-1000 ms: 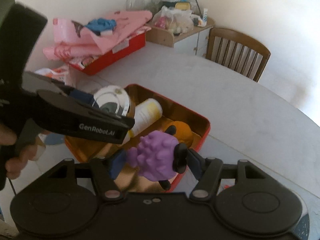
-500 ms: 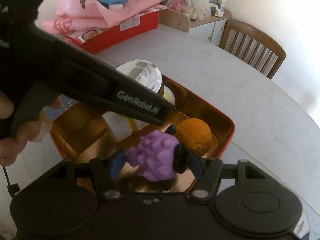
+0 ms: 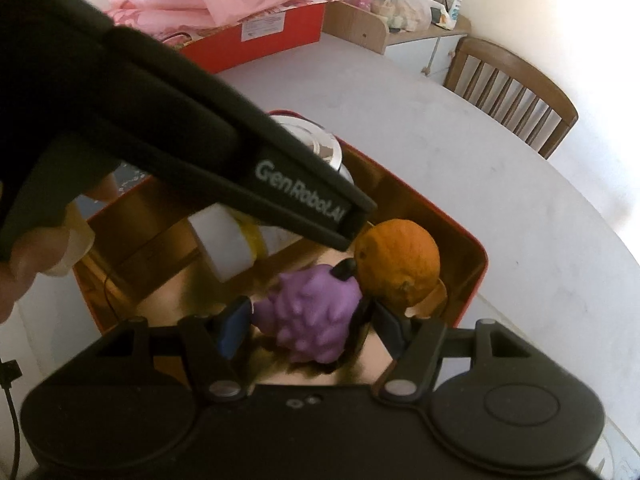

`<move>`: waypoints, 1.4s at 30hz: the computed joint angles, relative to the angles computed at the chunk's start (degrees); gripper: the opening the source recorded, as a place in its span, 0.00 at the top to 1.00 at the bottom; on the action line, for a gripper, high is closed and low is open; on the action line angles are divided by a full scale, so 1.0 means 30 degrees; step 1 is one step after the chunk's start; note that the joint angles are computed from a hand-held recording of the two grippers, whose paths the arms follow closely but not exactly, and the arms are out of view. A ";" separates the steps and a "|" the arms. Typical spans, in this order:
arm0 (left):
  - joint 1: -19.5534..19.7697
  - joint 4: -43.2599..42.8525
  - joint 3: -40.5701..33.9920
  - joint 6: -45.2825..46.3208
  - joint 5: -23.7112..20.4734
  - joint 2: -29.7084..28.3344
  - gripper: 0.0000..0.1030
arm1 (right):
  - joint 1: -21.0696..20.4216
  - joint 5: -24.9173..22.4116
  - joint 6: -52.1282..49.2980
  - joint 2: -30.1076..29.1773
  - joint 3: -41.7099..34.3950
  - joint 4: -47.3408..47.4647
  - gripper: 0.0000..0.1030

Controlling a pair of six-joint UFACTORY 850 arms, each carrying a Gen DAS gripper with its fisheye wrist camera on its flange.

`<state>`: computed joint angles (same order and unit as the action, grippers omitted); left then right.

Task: Organize rigid objects
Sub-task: 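Open left tool to drop the lid in the tray while right tool releases the toy, then move left tool toward the purple block while right tool approaches the white sunglasses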

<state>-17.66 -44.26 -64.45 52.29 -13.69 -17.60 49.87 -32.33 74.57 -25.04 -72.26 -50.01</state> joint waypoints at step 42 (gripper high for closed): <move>-0.0011 -0.5300 0.3342 0.5412 -0.0062 0.4185 0.21 | 0.2248 -0.1836 1.1990 0.7573 0.6005 -0.6107 0.19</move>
